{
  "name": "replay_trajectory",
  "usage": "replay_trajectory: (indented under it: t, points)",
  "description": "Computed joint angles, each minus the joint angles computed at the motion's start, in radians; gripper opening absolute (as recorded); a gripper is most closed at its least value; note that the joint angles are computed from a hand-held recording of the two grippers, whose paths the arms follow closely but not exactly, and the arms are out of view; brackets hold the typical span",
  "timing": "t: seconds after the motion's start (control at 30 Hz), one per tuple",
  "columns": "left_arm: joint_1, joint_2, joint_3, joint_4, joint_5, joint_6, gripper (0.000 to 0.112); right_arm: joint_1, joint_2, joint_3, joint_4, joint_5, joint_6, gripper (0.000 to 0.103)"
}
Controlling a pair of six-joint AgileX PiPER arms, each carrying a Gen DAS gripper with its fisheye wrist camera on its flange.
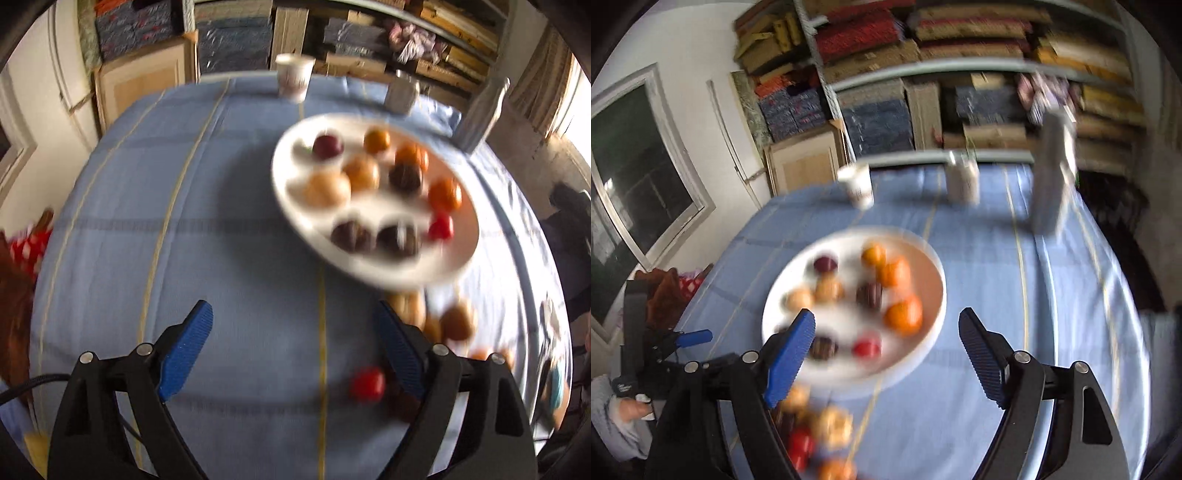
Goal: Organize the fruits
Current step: 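Move both tools back to the pile, left tool toward a red cherry tomato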
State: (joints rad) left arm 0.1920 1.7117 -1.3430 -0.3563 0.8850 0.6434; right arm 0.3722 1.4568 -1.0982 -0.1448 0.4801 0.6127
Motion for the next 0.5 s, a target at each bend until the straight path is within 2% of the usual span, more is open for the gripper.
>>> replay_trajectory:
  t: [0.13,0.2,0.4,0.5]
  points:
    - [0.039,-0.096,0.165,0.01,-0.022,0.071,0.086,0.069,-0.137,0.225,-0.002,-0.007,0.173,0.081]
    - [0.043,-0.124,0.223,0.012,-0.049,0.096,0.086,0.103,-0.166,0.277,0.003,0.012,0.216,0.081]
    - [-0.005,-0.131,0.27,0.026,-0.127,0.101,0.086,0.226,-0.209,0.302,-0.102,0.09,0.383,0.081]
    - [-0.029,-0.117,0.264,0.025,-0.139,0.097,0.086,0.272,-0.227,0.294,-0.166,0.138,0.439,0.081]
